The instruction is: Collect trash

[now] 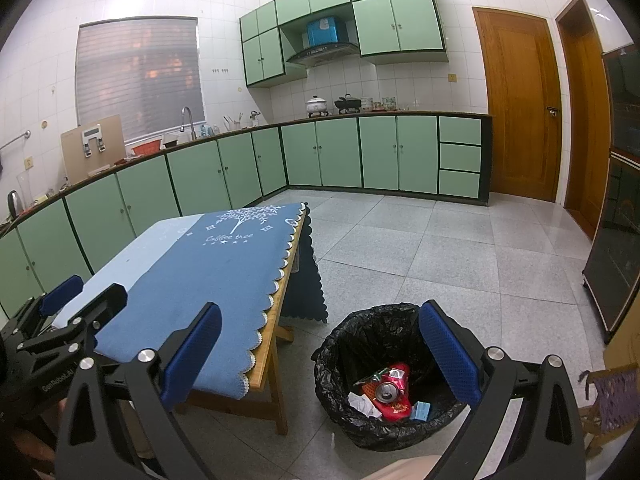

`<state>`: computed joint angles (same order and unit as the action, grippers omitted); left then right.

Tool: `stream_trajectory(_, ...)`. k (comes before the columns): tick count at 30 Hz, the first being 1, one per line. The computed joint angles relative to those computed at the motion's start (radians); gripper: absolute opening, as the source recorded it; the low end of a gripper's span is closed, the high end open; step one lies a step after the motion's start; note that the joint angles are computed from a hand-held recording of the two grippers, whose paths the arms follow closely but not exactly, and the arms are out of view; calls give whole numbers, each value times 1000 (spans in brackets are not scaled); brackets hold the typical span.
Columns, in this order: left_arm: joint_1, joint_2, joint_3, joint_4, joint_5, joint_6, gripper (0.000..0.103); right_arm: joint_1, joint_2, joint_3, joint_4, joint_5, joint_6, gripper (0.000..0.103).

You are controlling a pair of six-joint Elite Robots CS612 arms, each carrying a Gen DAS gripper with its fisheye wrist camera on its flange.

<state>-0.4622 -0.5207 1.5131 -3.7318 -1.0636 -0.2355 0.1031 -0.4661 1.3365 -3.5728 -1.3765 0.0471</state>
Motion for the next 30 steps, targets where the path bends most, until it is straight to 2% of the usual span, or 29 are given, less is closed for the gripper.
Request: stream_trajectory(30,6,-6,5,11,-5,-9,90,-1,0,-2,4,0,0,97)
